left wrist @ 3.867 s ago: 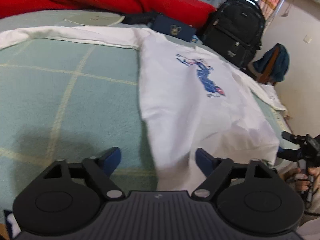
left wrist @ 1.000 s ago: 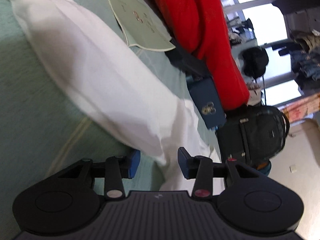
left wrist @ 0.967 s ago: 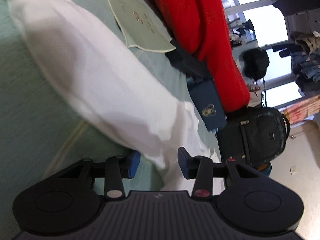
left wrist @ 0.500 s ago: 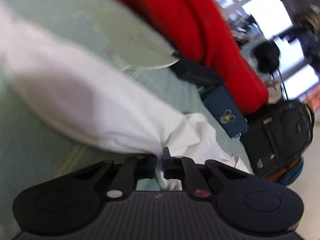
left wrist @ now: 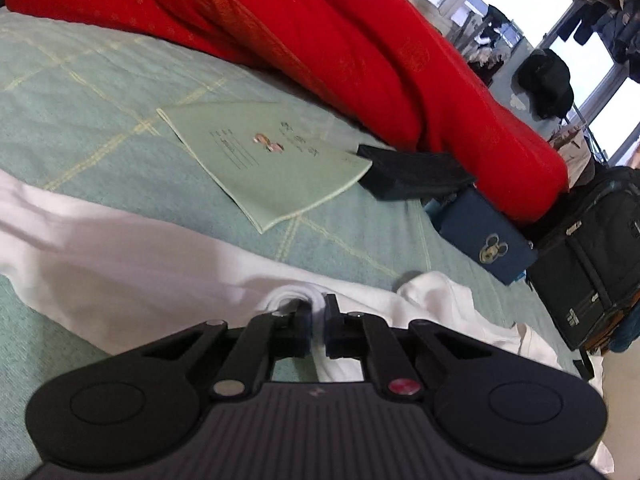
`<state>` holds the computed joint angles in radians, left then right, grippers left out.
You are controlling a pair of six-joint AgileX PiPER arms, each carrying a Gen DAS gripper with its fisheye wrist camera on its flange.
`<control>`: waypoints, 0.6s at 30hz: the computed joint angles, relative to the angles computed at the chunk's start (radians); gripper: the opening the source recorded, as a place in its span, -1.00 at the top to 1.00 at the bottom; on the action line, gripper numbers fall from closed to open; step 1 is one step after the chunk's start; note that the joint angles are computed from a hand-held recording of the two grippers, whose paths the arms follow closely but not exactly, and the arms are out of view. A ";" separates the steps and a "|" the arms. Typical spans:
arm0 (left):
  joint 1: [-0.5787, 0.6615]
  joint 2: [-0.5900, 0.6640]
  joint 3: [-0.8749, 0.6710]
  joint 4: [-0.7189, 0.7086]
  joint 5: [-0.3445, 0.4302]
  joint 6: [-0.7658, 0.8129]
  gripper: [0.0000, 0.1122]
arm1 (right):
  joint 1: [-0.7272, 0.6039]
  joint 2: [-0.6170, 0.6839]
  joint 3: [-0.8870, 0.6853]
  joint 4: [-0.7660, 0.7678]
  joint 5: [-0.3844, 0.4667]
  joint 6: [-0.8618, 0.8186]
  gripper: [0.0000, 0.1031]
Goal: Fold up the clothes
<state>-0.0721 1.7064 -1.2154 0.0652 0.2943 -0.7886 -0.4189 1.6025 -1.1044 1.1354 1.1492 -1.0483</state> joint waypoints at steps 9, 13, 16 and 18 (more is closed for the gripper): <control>-0.244 -0.246 0.129 0.251 0.223 0.016 0.15 | 0.053 -0.111 0.027 -0.135 -0.128 -0.059 -0.58; -0.373 -0.301 0.201 0.083 0.144 0.323 -0.30 | 0.160 -0.123 0.030 -0.184 -0.182 -0.188 -0.86; -0.409 -0.255 0.205 0.026 0.122 0.423 -0.30 | 0.244 -0.081 0.048 -0.188 -0.258 -0.294 -0.93; -0.428 -0.235 0.210 0.117 0.145 0.349 -0.29 | 0.266 -0.056 0.073 -0.217 -0.317 -0.354 -0.95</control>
<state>-0.4997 1.4716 -1.0052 0.1824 0.4394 -0.4395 -0.1530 1.5463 -1.0318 0.9187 0.8322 -1.4023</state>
